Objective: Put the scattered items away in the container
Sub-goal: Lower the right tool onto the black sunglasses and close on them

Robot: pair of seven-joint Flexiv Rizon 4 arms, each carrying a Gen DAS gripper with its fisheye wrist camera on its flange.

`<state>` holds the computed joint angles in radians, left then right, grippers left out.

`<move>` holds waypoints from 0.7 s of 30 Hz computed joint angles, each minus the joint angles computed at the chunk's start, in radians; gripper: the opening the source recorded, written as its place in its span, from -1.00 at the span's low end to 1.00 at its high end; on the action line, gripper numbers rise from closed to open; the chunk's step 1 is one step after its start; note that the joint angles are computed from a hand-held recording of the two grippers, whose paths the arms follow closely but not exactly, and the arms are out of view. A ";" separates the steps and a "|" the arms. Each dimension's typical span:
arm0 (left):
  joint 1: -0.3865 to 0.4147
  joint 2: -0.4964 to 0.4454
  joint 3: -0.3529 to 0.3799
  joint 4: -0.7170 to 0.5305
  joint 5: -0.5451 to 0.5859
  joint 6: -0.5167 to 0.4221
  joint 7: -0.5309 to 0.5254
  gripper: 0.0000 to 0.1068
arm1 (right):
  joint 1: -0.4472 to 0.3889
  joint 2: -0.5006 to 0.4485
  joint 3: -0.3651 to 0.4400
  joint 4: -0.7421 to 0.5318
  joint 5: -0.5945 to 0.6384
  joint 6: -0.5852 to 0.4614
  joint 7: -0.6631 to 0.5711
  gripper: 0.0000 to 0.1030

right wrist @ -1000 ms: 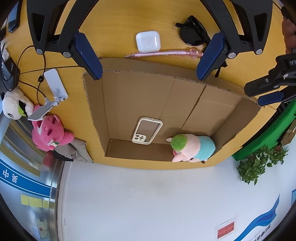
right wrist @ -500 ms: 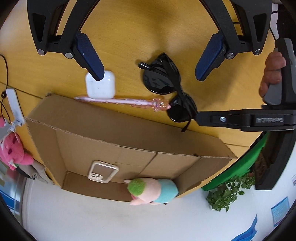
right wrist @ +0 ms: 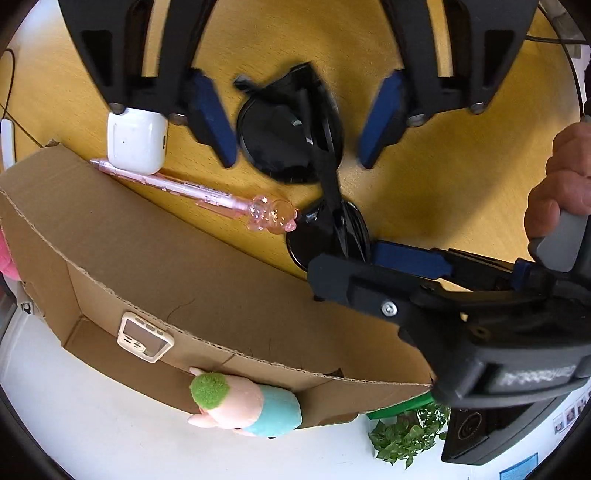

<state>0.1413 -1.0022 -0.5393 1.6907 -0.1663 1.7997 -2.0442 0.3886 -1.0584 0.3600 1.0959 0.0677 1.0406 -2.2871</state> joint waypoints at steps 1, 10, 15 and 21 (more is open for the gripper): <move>0.012 -0.009 -0.016 0.000 0.007 0.001 0.003 -0.19 | -0.001 0.003 0.002 0.002 0.000 -0.004 -0.003 0.11; 0.077 -0.070 -0.104 0.005 0.075 0.060 -0.024 -0.13 | -0.046 0.018 0.069 -0.016 0.112 -0.118 -0.014 0.01; 0.090 -0.095 -0.130 -0.009 0.108 0.053 -0.027 -0.13 | -0.071 0.011 0.091 -0.059 0.198 -0.216 -0.023 -0.14; 0.058 -0.066 -0.092 -0.022 0.075 -0.009 -0.015 -0.30 | -0.081 0.004 0.081 -0.108 0.290 -0.298 -0.047 -0.23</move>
<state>0.1990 -1.0684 -0.6312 1.6688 -0.0916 1.7905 -2.0591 0.3080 -1.0547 0.4409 0.9878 0.3573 0.7423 -2.3345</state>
